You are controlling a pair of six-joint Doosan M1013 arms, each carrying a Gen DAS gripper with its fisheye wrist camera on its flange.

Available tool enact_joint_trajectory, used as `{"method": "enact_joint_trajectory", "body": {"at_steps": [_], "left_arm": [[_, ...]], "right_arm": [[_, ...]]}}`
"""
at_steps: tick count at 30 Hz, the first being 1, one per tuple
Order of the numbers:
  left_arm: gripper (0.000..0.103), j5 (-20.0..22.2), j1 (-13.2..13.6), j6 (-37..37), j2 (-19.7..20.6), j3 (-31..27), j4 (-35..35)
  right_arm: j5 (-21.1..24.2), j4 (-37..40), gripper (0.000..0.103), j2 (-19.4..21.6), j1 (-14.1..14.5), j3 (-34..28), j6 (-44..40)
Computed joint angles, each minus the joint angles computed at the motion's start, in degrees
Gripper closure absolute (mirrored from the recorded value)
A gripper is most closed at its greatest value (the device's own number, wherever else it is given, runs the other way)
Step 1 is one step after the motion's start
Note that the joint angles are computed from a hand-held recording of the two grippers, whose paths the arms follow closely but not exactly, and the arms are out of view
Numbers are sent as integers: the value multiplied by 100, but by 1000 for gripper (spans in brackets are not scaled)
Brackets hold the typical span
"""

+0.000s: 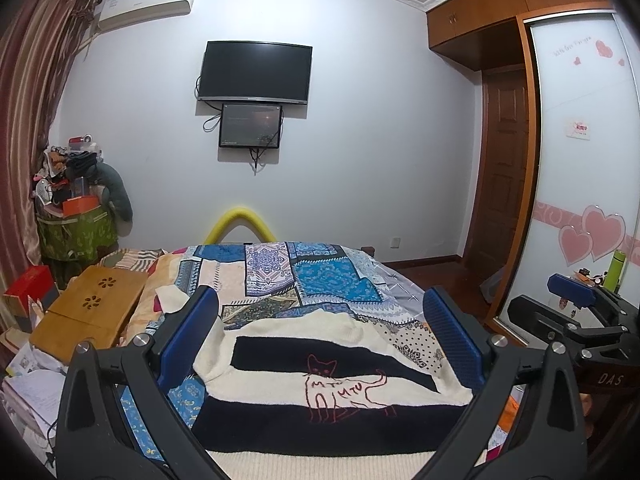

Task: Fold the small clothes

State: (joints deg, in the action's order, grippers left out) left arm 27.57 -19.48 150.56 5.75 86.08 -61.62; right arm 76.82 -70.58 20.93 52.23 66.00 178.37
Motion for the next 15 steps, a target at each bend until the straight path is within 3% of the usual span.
{"method": "enact_joint_trajectory", "body": {"at_steps": [15], "left_arm": [[0,-13,-3,3,8,-13,0]], "right_arm": [[-4,-14,0,-24,-1,43,27]]}}
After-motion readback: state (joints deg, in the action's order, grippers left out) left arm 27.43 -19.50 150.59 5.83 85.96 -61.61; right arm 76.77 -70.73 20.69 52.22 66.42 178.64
